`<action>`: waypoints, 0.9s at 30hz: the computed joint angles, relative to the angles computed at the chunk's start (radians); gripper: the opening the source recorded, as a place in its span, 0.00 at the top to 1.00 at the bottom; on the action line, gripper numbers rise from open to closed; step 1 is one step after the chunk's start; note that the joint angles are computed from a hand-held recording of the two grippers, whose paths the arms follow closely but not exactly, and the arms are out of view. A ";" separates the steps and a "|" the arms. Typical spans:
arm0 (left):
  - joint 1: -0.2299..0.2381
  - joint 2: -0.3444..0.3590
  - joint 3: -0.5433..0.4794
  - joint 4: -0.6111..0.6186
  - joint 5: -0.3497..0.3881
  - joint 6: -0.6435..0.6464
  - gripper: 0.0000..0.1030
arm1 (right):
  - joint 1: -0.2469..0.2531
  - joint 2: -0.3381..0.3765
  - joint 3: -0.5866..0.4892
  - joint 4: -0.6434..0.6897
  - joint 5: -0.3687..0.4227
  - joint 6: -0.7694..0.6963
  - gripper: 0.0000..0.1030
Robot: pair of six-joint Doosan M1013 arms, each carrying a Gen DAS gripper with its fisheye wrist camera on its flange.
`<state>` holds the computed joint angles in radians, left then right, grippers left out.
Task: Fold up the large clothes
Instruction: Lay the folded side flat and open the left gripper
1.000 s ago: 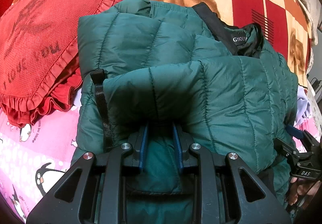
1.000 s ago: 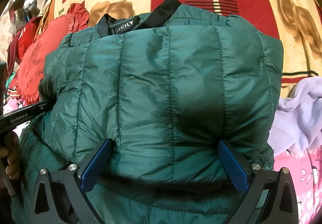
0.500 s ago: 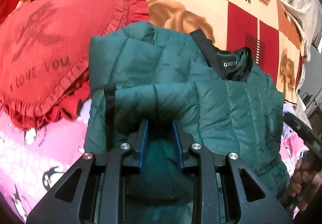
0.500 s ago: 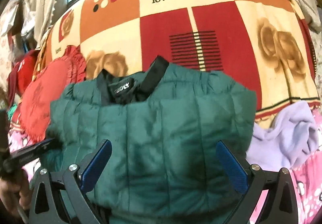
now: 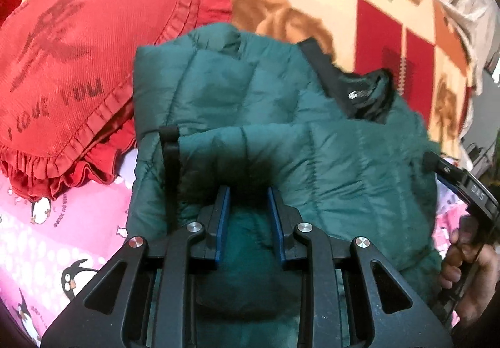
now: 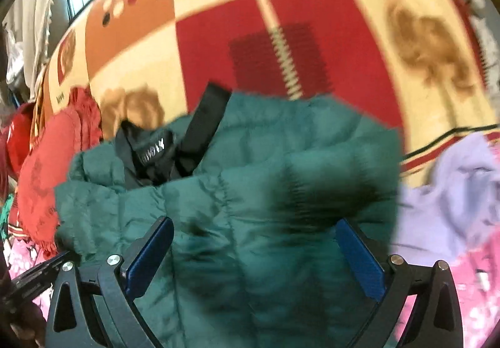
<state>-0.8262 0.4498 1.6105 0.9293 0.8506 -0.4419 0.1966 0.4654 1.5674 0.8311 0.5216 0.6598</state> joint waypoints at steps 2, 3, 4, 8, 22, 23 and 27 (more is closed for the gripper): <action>-0.003 -0.010 0.012 0.003 -0.028 0.004 0.77 | -0.025 -0.036 0.029 0.031 0.001 -0.031 0.00; 0.001 -0.012 0.019 -0.017 -0.056 0.019 0.77 | -0.043 -0.057 0.046 0.023 0.016 -0.025 0.00; 0.006 -0.014 0.027 -0.047 -0.092 0.043 0.77 | -0.062 -0.078 0.068 0.031 0.035 -0.040 0.00; -0.013 -0.022 0.043 -0.047 -0.104 0.037 0.77 | -0.160 -0.158 0.167 0.070 0.121 -0.141 0.00; -0.134 -0.068 0.108 0.075 -0.010 -0.131 0.30 | -0.378 -0.196 0.331 -0.073 0.274 -0.214 0.00; -0.135 -0.065 0.106 0.073 -0.003 -0.128 0.30 | -0.374 -0.192 0.331 -0.095 0.277 -0.205 0.00; -0.130 -0.052 0.098 0.042 -0.005 -0.093 0.30 | -0.381 -0.194 0.341 -0.064 0.302 -0.230 0.00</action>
<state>-0.9566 0.3982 1.7088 0.9712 0.8452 -0.5353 -0.1845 0.2715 1.9082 0.7671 0.8238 0.4299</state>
